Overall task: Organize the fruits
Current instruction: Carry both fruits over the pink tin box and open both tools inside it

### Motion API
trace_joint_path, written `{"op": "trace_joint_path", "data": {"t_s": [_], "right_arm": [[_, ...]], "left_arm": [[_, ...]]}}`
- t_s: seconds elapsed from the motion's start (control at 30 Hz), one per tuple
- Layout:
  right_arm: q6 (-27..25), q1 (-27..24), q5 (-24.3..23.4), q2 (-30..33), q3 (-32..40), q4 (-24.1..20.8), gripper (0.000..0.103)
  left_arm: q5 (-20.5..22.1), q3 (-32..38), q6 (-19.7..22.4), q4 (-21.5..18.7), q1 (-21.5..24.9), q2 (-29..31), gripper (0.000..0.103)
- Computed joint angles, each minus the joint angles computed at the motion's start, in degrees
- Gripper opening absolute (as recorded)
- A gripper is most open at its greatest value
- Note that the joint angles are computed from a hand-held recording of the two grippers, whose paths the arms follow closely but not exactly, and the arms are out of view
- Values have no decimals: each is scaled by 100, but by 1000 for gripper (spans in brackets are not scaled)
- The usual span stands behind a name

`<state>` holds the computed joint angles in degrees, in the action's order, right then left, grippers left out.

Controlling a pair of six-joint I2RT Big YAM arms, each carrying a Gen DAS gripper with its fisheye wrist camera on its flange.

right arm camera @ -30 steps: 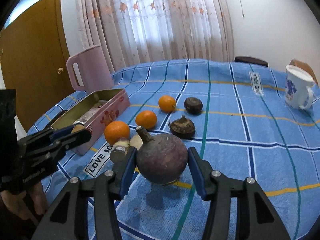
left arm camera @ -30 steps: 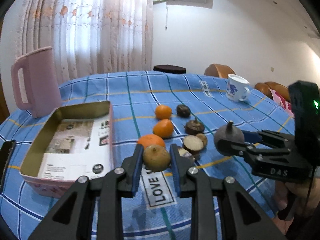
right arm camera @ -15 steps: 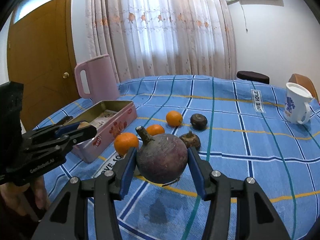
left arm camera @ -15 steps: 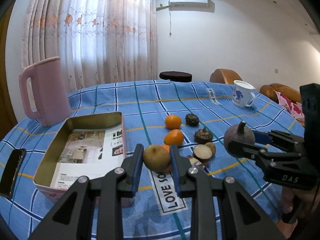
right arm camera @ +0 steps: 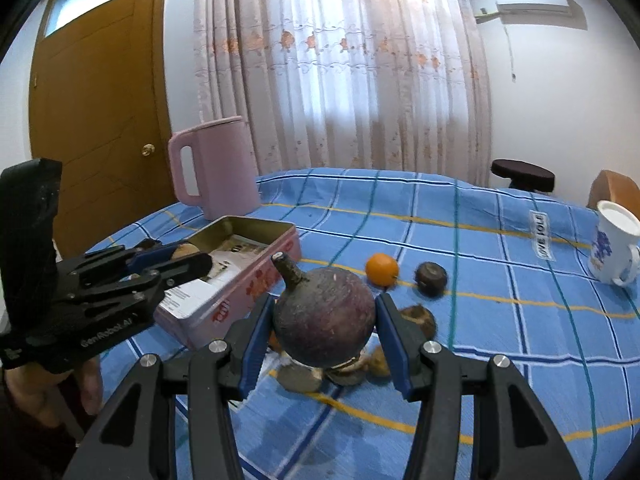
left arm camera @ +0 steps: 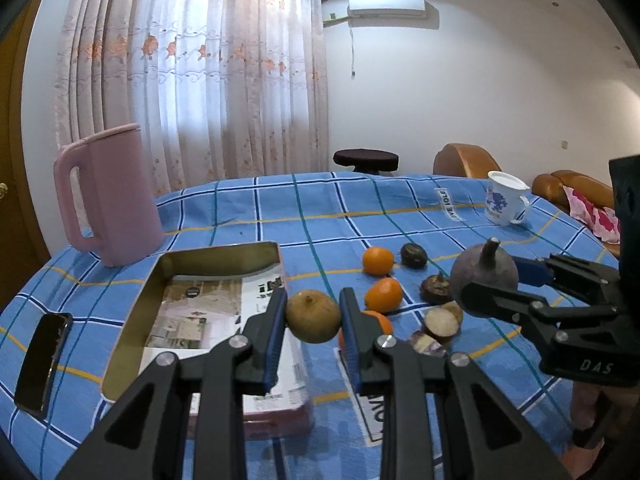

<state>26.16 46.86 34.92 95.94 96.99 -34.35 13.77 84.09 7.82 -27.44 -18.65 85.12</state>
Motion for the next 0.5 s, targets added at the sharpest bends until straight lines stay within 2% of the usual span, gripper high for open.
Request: {"op": "trace_joint_path", "data": {"t_s": [0.37, 0.5], "right_arm": [[-676, -149, -438, 711, 1331, -287, 53], [-776, -261, -709, 1105, 2008, -518, 53]], "left_arm": [[-45, 564, 21, -214, 236, 387, 28], [-54, 888, 27, -471, 357, 634, 28]]}}
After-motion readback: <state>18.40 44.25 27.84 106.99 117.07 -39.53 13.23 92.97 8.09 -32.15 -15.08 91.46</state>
